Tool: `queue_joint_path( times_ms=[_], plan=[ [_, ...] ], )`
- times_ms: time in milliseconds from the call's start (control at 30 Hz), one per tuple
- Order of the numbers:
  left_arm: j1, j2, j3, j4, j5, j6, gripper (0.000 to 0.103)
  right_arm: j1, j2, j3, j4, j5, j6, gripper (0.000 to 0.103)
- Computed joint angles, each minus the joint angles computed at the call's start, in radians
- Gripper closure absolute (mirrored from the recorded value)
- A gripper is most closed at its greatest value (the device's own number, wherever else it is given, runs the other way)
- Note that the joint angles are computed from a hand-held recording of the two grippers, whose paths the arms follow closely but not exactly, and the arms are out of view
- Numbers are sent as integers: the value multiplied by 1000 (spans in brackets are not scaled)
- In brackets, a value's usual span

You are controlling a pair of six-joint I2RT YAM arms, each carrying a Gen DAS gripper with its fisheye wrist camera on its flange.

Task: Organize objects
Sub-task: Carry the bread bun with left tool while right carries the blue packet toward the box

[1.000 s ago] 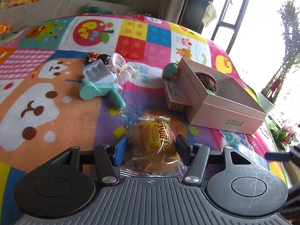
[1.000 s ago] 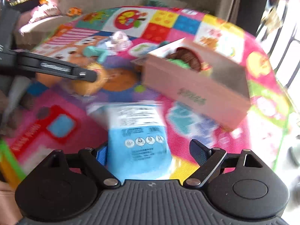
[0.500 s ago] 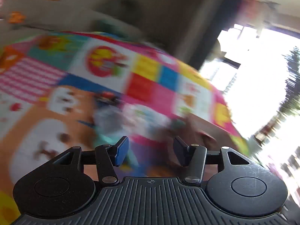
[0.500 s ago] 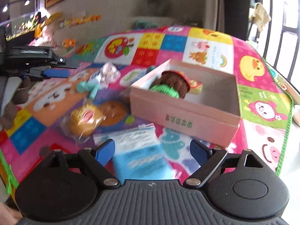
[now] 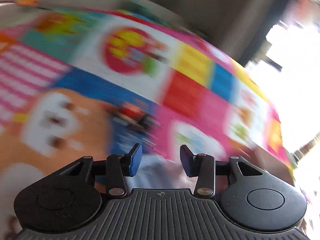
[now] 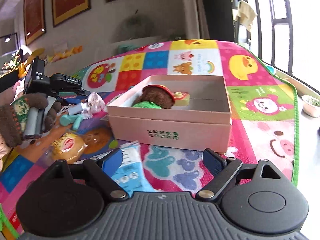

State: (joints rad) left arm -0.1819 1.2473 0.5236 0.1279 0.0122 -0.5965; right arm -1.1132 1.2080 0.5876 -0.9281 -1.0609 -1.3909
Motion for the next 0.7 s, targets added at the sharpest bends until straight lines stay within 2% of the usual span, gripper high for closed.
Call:
queue_joint_path(
  times_ms=[33, 67, 100, 133, 233, 267, 300, 400, 433, 500, 533, 633, 700],
  plan=[
    [6, 0, 17, -26, 111, 41, 59, 3, 33, 10, 4, -1, 8, 15],
    [3, -6, 30, -52, 177, 70, 59, 8, 56, 19, 10, -3, 21, 15],
    [-11, -25, 37, -68, 178, 89, 59, 14, 74, 26, 20, -6, 40, 15],
    [-28, -48, 44, -76, 119, 107, 58, 20, 90, 33, 26, -10, 57, 15],
    [-17, -27, 68, -16, -155, 90, 58, 26, 119, 41, 39, -6, 92, 15],
    [20, 22, 98, -12, -199, 54, 60, 24, 130, 47, 33, -9, 89, 15],
    [68, 85, 146, -32, -197, 17, 60, 16, 142, 52, 18, -15, 71, 15],
    [162, 258, 258, -67, -116, -44, 63, 2, 170, 63, -6, -33, 43, 14],
    [173, 305, 284, -71, -84, -45, 67, -1, 174, 64, -7, -37, 44, 14],
    [158, 350, 310, -81, -77, -56, 67, -7, 189, 73, -19, -44, 39, 14],
    [142, 344, 302, -76, -67, -67, 68, -10, 196, 77, -24, -48, 38, 13],
    [95, 315, 295, -124, 73, -58, 68, -15, 214, 90, -41, -55, 30, 10],
    [39, 268, 266, -161, 109, -51, 68, -13, 215, 91, -42, -55, 34, 10]
  ],
)
